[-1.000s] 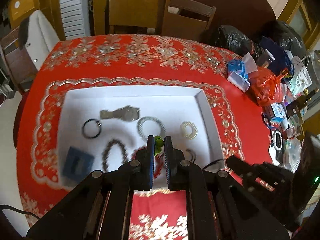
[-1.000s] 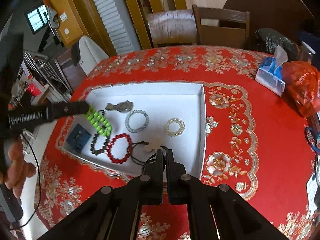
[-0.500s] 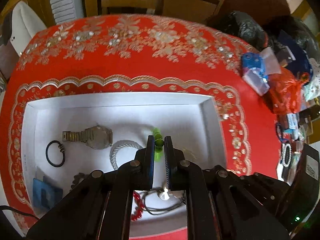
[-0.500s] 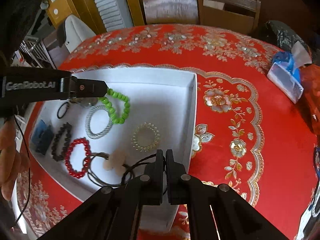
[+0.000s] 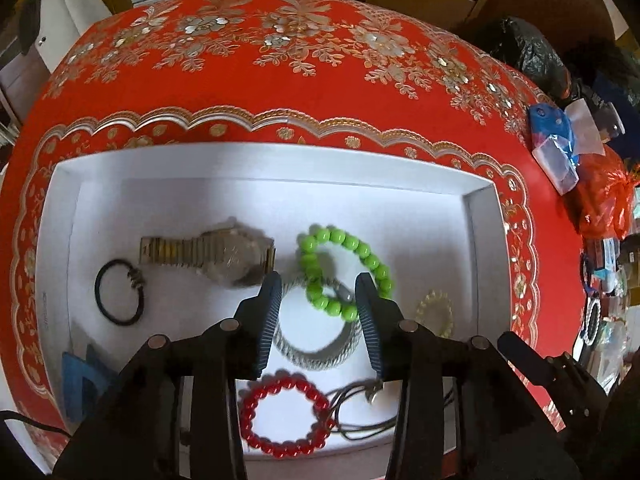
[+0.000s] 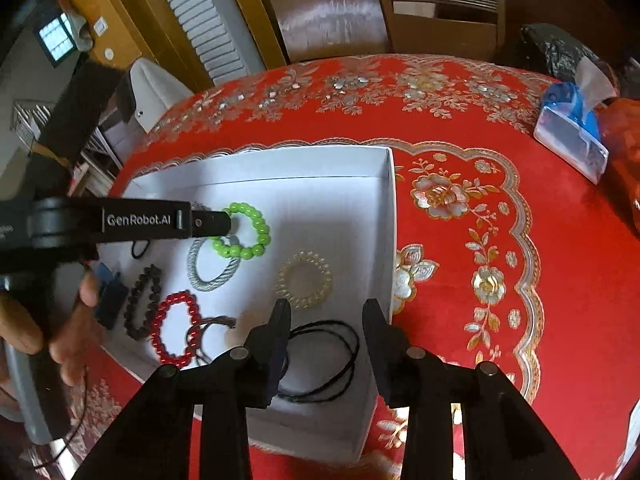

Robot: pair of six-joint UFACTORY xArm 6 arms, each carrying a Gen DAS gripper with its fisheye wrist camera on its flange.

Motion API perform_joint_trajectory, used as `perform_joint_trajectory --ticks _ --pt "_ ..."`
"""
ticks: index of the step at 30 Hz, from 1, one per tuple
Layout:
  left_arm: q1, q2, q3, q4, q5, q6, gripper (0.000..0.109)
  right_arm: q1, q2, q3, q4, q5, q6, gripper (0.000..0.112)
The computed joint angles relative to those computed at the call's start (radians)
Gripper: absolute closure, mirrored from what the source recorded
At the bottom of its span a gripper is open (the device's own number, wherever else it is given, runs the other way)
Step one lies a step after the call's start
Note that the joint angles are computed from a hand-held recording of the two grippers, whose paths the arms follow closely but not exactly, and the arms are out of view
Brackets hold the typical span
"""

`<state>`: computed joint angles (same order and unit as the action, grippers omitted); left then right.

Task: Organize jewelry

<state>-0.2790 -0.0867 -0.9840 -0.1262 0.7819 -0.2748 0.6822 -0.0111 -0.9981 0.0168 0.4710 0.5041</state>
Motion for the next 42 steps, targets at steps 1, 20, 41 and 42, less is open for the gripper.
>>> perform_joint_trajectory --ticks 1,20,41,42 --pt "-0.001 -0.024 0.02 0.019 -0.003 -0.009 0.068 0.004 -0.011 0.008 -0.014 -0.003 0.02 0.076" --pt "0.045 -0.62 0.395 0.258 0.059 -0.15 0.067 0.182 -0.089 -0.009 -0.343 0.095 0.445 0.05" --pt "0.024 -0.889 0.494 0.344 0.173 -0.198 0.067 0.284 -0.097 -0.082 -0.465 0.198 0.597 0.046" --pt "0.023 -0.89 0.494 0.348 0.173 -0.201 0.067 0.284 -0.096 -0.085 -0.466 0.202 0.597 0.046"
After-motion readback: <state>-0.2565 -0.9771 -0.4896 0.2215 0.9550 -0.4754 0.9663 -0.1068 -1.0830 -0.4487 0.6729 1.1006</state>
